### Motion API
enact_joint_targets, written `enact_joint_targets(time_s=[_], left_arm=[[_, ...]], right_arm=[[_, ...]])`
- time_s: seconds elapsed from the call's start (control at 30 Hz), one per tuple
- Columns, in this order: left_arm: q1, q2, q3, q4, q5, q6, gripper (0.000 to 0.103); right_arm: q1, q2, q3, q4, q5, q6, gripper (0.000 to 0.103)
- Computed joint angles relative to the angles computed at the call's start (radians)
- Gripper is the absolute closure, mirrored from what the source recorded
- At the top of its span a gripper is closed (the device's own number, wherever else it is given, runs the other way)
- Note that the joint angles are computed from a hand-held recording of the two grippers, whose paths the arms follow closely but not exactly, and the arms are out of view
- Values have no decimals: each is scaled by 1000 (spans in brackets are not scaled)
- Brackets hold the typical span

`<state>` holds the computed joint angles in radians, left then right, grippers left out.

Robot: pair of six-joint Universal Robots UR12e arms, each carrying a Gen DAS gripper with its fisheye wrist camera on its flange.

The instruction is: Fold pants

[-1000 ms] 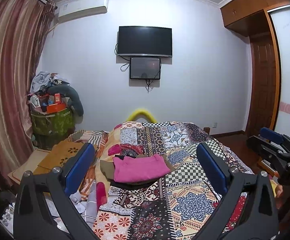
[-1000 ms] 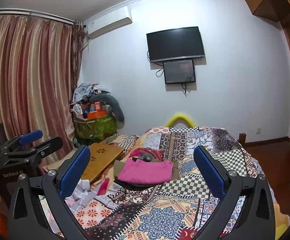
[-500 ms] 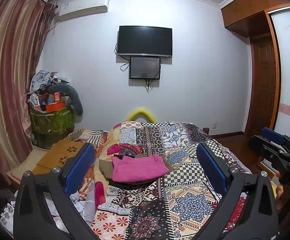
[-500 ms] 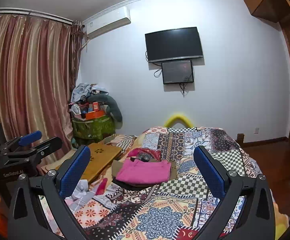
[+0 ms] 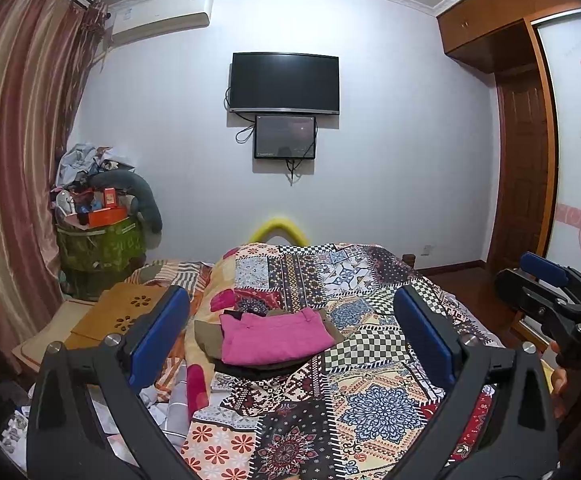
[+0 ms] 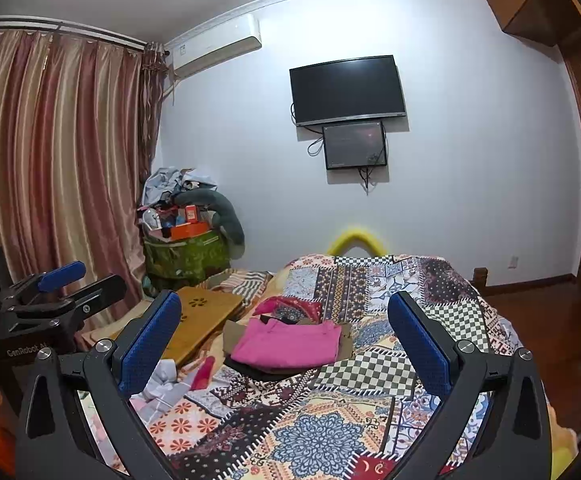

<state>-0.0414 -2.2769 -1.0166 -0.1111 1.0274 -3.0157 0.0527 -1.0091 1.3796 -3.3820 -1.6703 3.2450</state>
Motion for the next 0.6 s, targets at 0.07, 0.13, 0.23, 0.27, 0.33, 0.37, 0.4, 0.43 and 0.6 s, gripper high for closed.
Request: enact_joint_targets(time_s=[0.07, 0.13, 0.23, 0.27, 0.33, 0.37, 0.4, 0.43, 0.6], left_arm=[[0, 1, 1, -14, -7, 9, 0], [0, 2, 1, -21, -11, 12, 0], [-1, 2, 1, -21, -12, 12, 0], [-1, 2, 1, -22, -11, 12, 0], [0, 3, -1, -19, -10, 10, 0], [0, 4, -2, -19, -11, 11, 0], [0, 5, -3, -20, -12, 12, 0], [0, 5, -1, -22, -13, 13, 0], [0, 5, 2, -35, -16, 21, 0]], right_arm=[[0, 0, -1, 1, -1, 3, 0], [-1, -1, 0, 3, -1, 7, 0], [-2, -3, 2, 5, 0, 12, 0], [-3, -3, 3, 4, 1, 13, 0], [-3, -5, 5, 4, -1, 13, 0], [-3, -5, 6, 5, 0, 13, 0], [-4, -5, 6, 5, 1, 13, 0], [-3, -5, 7, 5, -1, 13, 0], [-7, -6, 8, 7, 6, 22, 0]])
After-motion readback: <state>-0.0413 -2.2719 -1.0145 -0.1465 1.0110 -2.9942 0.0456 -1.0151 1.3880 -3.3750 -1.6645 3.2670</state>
